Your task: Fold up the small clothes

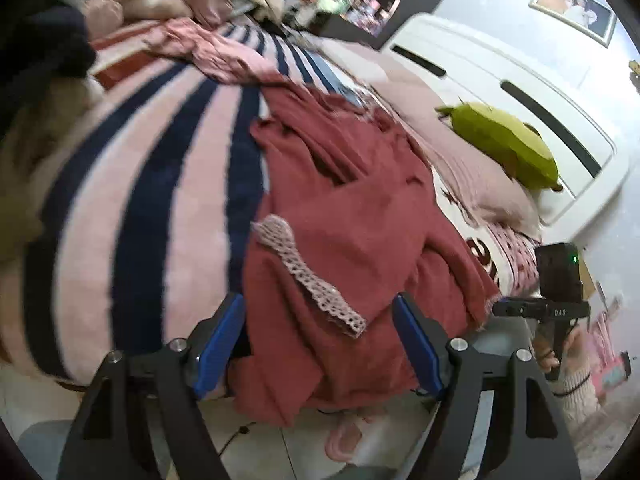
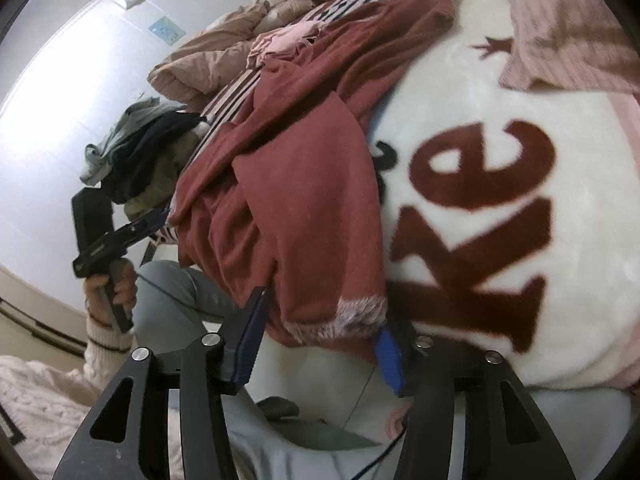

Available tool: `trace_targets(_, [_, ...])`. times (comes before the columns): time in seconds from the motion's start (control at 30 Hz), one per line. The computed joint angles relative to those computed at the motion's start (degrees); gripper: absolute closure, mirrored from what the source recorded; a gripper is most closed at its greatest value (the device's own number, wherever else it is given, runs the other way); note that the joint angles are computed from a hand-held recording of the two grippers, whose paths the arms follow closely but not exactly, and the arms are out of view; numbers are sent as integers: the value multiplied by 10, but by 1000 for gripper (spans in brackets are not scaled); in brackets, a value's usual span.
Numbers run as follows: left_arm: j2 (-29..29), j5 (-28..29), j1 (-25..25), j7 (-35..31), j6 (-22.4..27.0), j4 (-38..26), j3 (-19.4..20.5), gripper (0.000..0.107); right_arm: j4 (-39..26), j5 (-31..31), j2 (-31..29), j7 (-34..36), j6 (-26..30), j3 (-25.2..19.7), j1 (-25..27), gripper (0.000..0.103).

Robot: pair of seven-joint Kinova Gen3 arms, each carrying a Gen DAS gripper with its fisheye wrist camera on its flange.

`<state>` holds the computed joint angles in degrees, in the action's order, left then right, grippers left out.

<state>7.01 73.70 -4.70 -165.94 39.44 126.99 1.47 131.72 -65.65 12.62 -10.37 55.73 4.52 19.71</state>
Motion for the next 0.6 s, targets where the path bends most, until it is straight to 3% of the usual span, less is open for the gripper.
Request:
trace_targets(0.1, [27,-28,23,41,-16,-25,2,35,-4,-15,38,34,44,5,29,57])
trace_targets(0.2, [48,-14,10,33,-3,-39,21,37,-13,-46,78,71,76,-9,38,55])
trace_targets(0.27, [55,-18,15,46,-7,-48,27,44,-23,-62,98,91,90,-19,35,56])
trace_targets(0.37, [53,-34,41,81,-55,-53,39,54,-33,-81,94,100,68,-35,2,57])
trace_targets(0.43, [43,-66,66,118,-94,-56,43,65,-35,-103,89,108,41,-44,-24,68])
trace_targets(0.5, [44,-70,61,128,-97,-58,57,89,-34,-127,91,111,24,-43,-42,97])
trace_targets(0.6, [39,-69,61,127,-96,-54,64,99,-28,-165,113,133,48,-48,-29,98])
